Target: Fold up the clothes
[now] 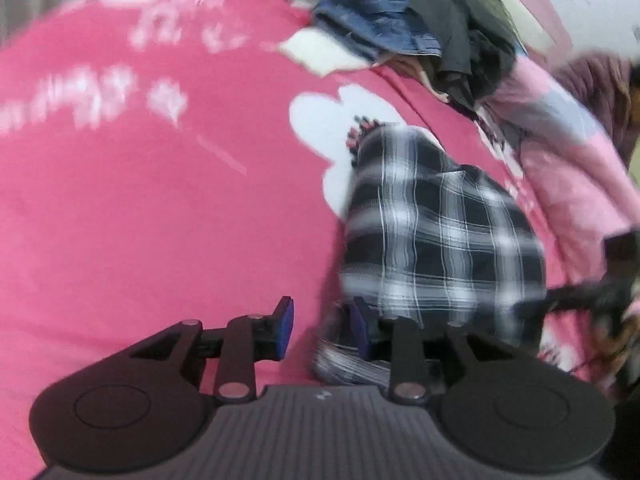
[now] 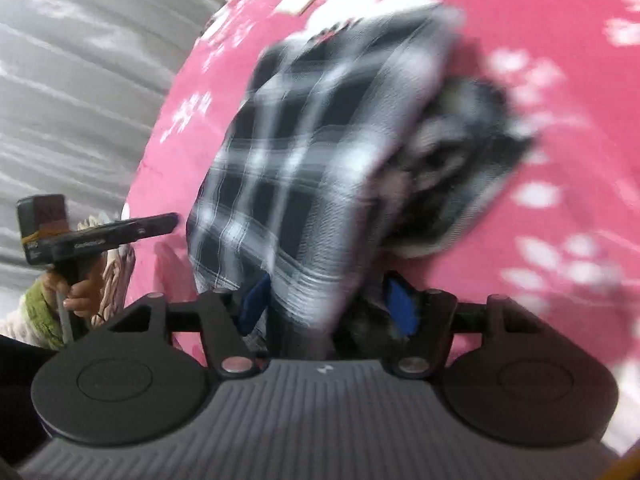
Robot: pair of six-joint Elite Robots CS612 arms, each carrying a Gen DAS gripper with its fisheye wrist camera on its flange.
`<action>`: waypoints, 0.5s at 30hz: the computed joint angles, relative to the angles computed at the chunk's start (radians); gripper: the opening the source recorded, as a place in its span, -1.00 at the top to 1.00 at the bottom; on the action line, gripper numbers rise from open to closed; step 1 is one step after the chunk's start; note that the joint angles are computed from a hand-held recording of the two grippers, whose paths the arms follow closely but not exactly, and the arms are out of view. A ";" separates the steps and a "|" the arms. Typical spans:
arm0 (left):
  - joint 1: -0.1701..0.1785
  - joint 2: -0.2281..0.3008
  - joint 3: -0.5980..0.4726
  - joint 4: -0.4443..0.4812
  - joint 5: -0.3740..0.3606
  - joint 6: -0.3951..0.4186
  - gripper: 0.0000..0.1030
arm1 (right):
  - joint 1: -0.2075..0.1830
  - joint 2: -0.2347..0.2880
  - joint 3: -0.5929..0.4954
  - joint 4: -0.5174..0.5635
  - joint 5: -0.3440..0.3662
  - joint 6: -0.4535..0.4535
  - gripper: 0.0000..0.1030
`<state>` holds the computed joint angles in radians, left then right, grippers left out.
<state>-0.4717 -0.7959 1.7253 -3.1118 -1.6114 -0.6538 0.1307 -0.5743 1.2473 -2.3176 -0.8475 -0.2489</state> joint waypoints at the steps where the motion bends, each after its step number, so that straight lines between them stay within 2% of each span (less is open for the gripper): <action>1: 0.003 -0.008 -0.014 0.030 0.007 0.055 0.28 | -0.009 -0.009 0.009 -0.044 0.005 0.039 -0.21; 4: 0.009 0.011 -0.093 0.082 -0.038 0.204 0.27 | -0.031 -0.022 0.032 -0.213 0.014 0.168 -0.28; 7: 0.006 0.055 -0.162 0.048 -0.148 0.310 0.26 | -0.036 0.012 -0.004 -0.352 -0.009 0.312 -0.34; 10: -0.012 0.103 -0.214 -0.007 -0.283 0.367 0.20 | -0.040 0.067 -0.077 -0.346 0.003 0.450 -0.34; 12: -0.028 0.132 -0.247 -0.020 -0.364 0.401 0.19 | -0.036 0.104 -0.135 -0.288 0.013 0.499 -0.33; 14: -0.048 0.151 -0.273 -0.001 -0.387 0.442 0.19 | -0.034 0.121 -0.162 -0.238 0.026 0.501 -0.19; 15: -0.060 0.155 -0.282 0.019 -0.375 0.472 0.19 | -0.034 0.123 -0.165 -0.228 0.033 0.493 -0.15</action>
<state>-0.5320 -0.6407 1.4435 -3.0929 -1.9860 -0.1821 0.0970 -0.4517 1.0824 -2.5454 -0.8141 0.2440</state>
